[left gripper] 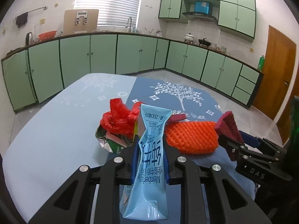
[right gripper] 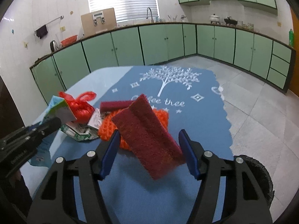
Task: Collect trash
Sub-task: 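Grasp the dark red scouring pad with the right tool and lift it, then carry the pouch and scouring pad over the bin and open both tools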
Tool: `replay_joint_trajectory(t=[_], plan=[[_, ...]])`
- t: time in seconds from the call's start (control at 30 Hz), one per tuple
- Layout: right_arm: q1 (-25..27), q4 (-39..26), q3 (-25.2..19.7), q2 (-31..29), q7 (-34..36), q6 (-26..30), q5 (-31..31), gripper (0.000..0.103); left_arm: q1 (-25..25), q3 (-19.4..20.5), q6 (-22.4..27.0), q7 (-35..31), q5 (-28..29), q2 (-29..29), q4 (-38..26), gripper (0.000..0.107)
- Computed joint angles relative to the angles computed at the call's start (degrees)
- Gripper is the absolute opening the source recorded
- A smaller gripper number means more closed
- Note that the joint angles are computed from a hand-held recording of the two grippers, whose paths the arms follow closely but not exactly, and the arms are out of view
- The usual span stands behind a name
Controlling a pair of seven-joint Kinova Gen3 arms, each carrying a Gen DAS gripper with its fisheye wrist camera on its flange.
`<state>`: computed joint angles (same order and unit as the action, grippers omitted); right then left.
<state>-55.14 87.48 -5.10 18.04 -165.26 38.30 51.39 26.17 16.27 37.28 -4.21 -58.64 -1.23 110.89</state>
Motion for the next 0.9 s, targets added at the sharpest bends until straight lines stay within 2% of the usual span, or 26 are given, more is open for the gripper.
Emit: replay_joint_trajectory(t=[0.17, 0.47, 0.67, 0.9], plan=[[-1.4, 2.4, -0.3, -3.2, -4.7, 1.1, 4.4, 0.062, 0.5, 1.2, 0.2, -0.1, -0.5, -1.2, -0.4, 0.022], [0.3, 7.2, -5.6, -8.7, -12.4, 6.3, 11.1, 0.062, 1.6, 3.6, -0.7, -2.0, -0.8, -1.5, -2.3, 0.022], [2.7, 10.4, -9.1, -11.6, -16.1, 10.1, 13.2, 0.062, 3.1, 3.1, -2.0, -4.7, 1.7, 0.0, -3.6, 0.022], [4.9, 13.2, -11.8, -14.1, -19.1, 13.2, 14.7, 0.062, 5.7, 3.0, -2.3, -5.4, 0.2, 1.5, -6.2, 0.021]])
